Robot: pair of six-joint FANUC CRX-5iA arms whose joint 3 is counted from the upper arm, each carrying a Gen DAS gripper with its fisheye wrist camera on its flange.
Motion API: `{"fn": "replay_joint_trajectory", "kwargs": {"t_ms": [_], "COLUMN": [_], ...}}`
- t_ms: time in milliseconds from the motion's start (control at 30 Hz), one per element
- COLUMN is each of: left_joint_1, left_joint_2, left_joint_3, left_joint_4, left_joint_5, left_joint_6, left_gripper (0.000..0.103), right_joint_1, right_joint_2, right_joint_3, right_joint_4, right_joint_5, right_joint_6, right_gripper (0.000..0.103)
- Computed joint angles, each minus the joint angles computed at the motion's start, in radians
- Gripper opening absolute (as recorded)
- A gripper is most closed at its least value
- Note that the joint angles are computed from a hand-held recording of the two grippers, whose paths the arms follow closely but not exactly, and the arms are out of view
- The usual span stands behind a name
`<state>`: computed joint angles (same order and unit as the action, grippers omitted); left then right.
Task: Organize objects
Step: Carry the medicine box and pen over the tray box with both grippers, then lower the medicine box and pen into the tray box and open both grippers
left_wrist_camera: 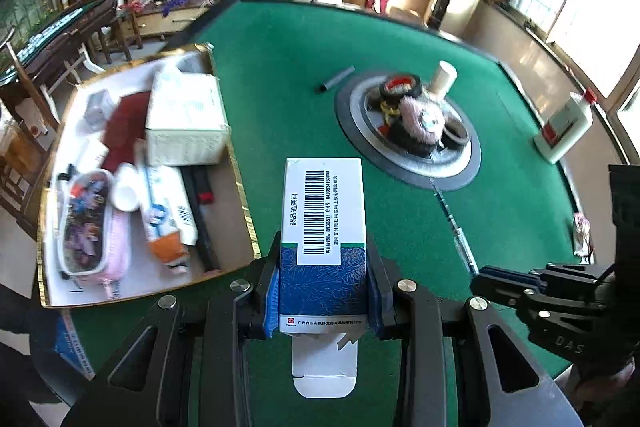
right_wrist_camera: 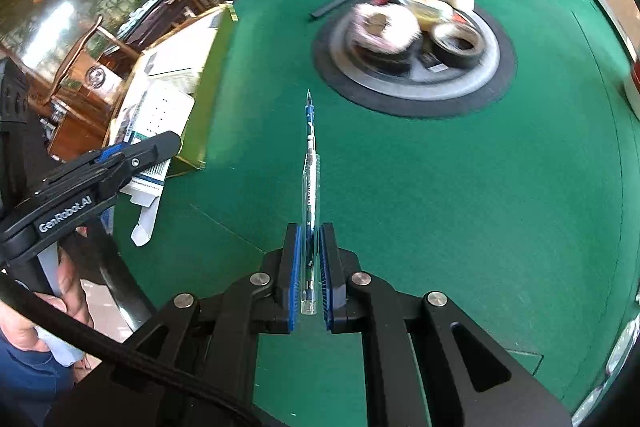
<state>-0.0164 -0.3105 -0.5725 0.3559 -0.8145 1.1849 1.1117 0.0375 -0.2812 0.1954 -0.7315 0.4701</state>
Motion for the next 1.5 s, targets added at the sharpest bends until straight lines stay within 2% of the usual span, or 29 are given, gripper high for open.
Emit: {"fn": "replay_joint_trajectory", "kwargs": {"t_ms": [233,467,767,1033,1300,1500], "left_joint_1": [0.148,0.295,0.418,0.435,0.427,0.424], "left_joint_2": [-0.063,-0.063,0.082,0.213,0.329,0.388], "left_joint_3": [-0.04,-0.043,0.03,0.122,0.217,0.255], "left_joint_4": [0.111,0.165,0.178,0.12,0.05,0.031], "left_joint_5": [-0.023,-0.031,-0.025,-0.011,-0.005,-0.021], "left_joint_6": [-0.084,-0.14,-0.179,-0.147,-0.069,-0.048], "left_gripper": [0.029,0.029,0.029,0.029,0.029,0.029], "right_joint_1": [0.004,-0.003,-0.025,-0.065,-0.09,-0.094], "right_joint_2": [0.079,0.198,0.403,0.622,0.842,0.953], "right_joint_3": [0.123,0.313,0.623,0.95,1.282,1.458], "right_joint_4": [-0.026,-0.098,-0.195,-0.285,-0.29,-0.275], "right_joint_5": [-0.017,-0.051,-0.146,-0.275,-0.44,-0.534], "right_joint_6": [0.104,0.245,0.406,0.476,0.469,0.451], "right_gripper": [0.007,0.007,0.007,0.007,0.007,0.007]}}
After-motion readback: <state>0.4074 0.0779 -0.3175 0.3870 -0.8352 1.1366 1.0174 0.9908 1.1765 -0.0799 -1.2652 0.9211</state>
